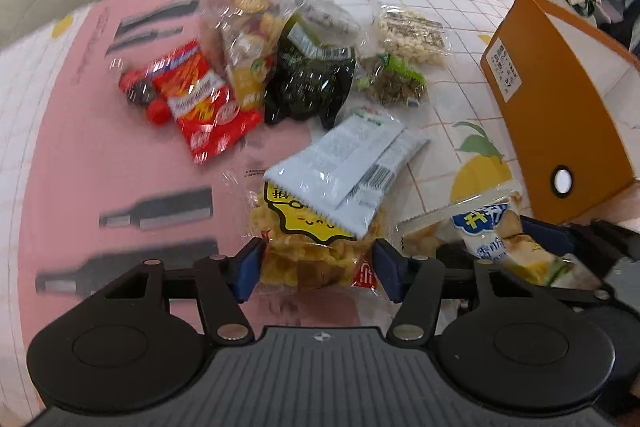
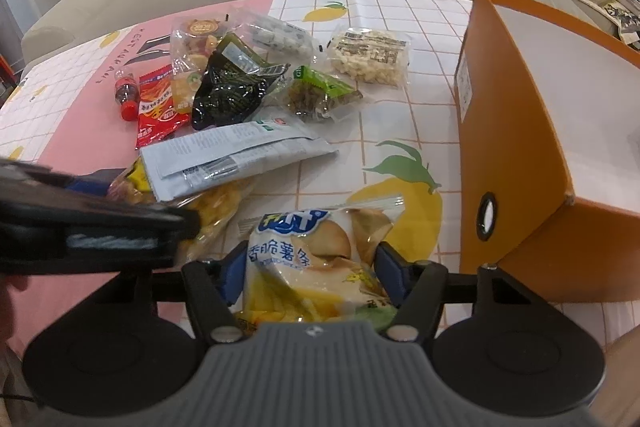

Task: Organize snacks
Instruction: 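Carry both bags over the orange box and lower them inside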

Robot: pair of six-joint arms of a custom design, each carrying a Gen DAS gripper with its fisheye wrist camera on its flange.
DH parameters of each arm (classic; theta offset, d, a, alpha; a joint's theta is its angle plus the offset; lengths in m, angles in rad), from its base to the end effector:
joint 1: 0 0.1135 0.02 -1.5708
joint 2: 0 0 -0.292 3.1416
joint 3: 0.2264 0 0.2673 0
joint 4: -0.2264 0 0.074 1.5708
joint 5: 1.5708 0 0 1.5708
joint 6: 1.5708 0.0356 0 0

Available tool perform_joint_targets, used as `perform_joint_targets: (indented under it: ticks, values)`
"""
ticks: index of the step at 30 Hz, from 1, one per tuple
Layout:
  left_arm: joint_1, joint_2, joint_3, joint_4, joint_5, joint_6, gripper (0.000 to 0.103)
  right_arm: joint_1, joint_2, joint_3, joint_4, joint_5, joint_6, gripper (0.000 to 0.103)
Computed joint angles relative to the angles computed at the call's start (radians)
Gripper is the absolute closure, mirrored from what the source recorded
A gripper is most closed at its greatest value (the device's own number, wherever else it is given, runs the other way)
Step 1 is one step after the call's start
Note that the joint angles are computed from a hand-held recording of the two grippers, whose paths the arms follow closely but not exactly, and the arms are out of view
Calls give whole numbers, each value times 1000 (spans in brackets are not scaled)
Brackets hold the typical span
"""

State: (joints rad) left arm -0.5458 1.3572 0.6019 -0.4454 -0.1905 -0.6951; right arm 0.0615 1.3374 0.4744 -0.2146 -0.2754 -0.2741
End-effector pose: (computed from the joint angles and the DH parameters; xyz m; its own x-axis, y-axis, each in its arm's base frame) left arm 0.1986 -0.1127 0.1624 -0.9009 -0.1886 -0.3908 -0.1638 0.9818 -0.0961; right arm 0.2177 0.0231 0.1433 -0.7956 -0.3099 -0.5206 -0.4186 0.9024 0.1024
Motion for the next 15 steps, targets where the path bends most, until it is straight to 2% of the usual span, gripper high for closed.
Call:
perform_joint_targets:
  ticks: [4,8,11,15]
  values:
    - [-12,-88,-17,-76,28,-43,38,-30,1,20,-59,-20,-13,40]
    - [-64,-180,-37,-155,4,-97,40,-60,-22,46,-144,-20,-31,40]
    - [-105,-276,-62,-192,-4,-151,40,-104,-45,69,-220,-55,-51,41]
    - [-191,-359,-56,-252,-67,-223,41,-157,-98,95,-317,-111,-77,41]
